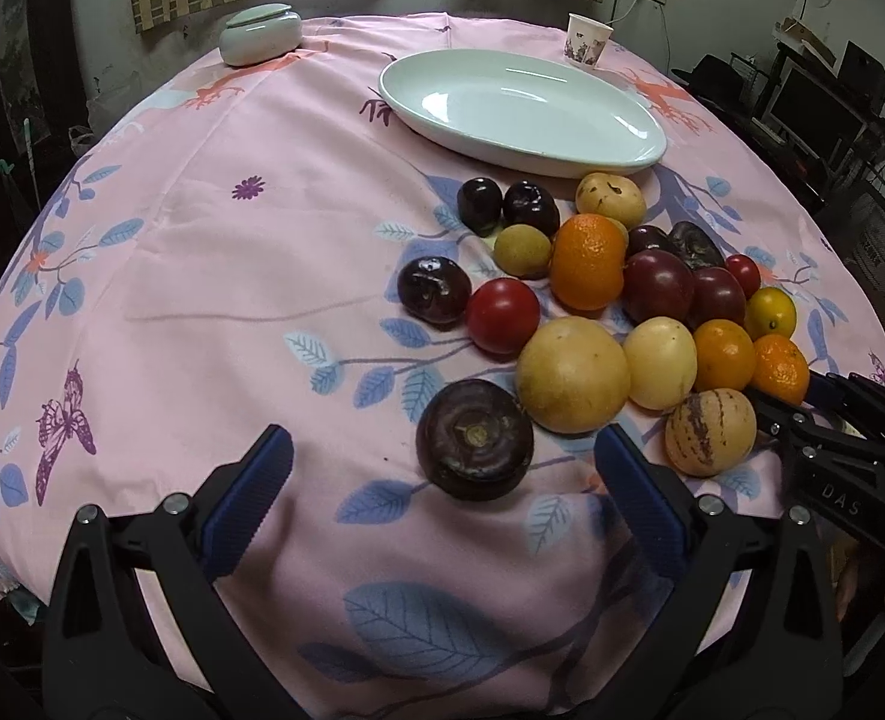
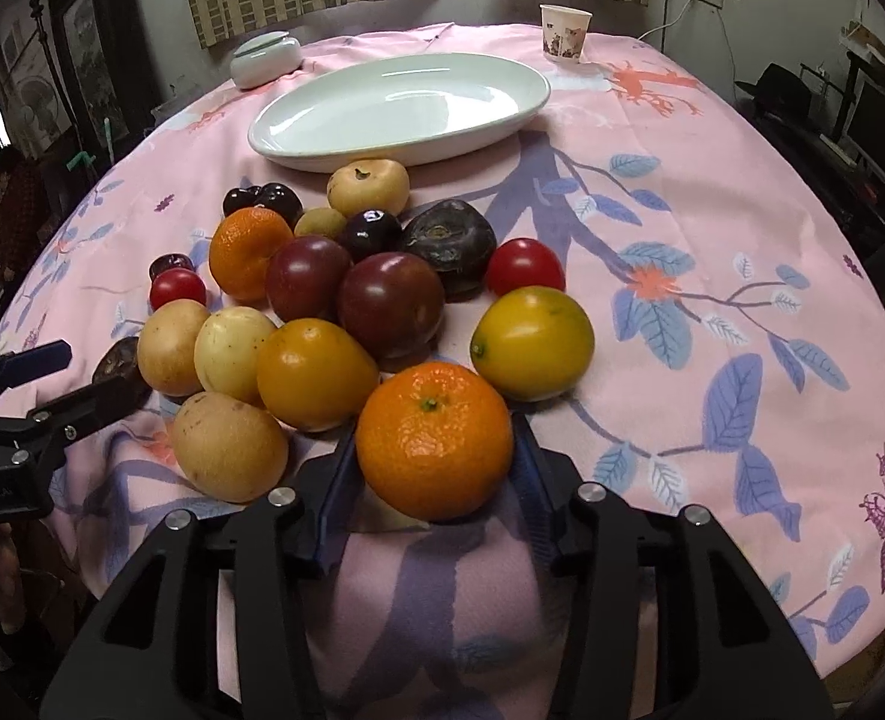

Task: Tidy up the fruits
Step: 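Grasp the orange with the right tool while the left tool grasps a dark plum, then carry orange and plum to the white plate and release both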

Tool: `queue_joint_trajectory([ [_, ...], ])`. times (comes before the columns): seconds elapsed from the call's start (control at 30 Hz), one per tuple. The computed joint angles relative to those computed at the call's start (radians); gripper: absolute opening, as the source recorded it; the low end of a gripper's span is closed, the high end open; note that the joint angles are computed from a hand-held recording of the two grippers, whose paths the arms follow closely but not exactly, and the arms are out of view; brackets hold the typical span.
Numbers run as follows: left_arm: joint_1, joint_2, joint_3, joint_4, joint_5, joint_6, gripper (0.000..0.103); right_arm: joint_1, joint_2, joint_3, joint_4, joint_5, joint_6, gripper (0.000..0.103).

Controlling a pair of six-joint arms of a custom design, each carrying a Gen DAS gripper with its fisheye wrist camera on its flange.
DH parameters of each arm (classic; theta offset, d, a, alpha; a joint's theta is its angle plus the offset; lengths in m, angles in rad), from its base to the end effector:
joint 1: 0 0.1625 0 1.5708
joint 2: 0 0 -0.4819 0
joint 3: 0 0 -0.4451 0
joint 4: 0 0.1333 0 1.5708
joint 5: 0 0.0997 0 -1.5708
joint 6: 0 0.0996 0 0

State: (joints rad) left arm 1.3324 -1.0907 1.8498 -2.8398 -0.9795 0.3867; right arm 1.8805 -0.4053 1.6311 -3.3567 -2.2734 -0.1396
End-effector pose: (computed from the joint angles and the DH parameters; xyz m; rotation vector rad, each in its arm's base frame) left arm 0.0246 -0.6984 0.2601 0.5702 2.3993 -0.5835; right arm 0.2846 -0.6631 -0.0778 0.2864 -2.3824 0.7582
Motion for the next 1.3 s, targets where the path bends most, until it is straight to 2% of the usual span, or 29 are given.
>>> queue_joint_trajectory([
  [0.03,0.002,0.003,-0.004,0.010,-0.005,-0.003,0.101,-0.002,0.000,0.006,-0.019,0.010,-0.007,0.048],
  [0.17,0.007,0.010,-0.009,0.034,-0.030,0.007,0.100,0.014,0.023,-0.016,-0.029,-0.049,-0.006,0.046],
  [0.2,0.006,0.009,-0.004,0.024,-0.039,0.023,0.095,0.015,0.024,-0.018,-0.022,-0.053,-0.009,0.046],
  [0.27,0.002,0.008,-0.001,0.022,-0.044,0.027,0.076,0.014,0.015,-0.012,-0.005,-0.043,0.001,0.046],
  [0.33,0.005,0.002,-0.007,0.054,-0.073,0.008,0.064,0.010,-0.004,0.008,0.011,-0.007,0.029,0.046],
  [0.37,0.005,0.000,-0.006,0.064,-0.078,0.006,0.060,0.007,-0.013,0.017,0.017,0.013,0.041,0.046],
  [0.43,-0.005,0.002,0.008,0.036,-0.037,0.022,0.043,0.004,-0.023,0.030,0.021,0.027,0.059,0.046],
  [0.57,0.009,-0.014,0.006,0.067,-0.074,-0.003,0.041,0.003,-0.032,0.048,0.000,0.034,0.070,0.046],
  [0.97,-0.005,-0.055,0.036,0.033,-0.127,0.017,0.041,0.022,-0.049,0.070,-0.072,0.052,0.026,0.046],
  [1.1,-0.015,-0.059,0.025,0.025,-0.136,0.031,0.041,0.020,-0.052,0.054,-0.060,0.070,0.015,0.046],
  [1.3,-0.005,-0.031,-0.035,0.085,-0.163,0.006,0.041,0.011,-0.044,0.004,-0.005,0.093,-0.003,0.046],
])
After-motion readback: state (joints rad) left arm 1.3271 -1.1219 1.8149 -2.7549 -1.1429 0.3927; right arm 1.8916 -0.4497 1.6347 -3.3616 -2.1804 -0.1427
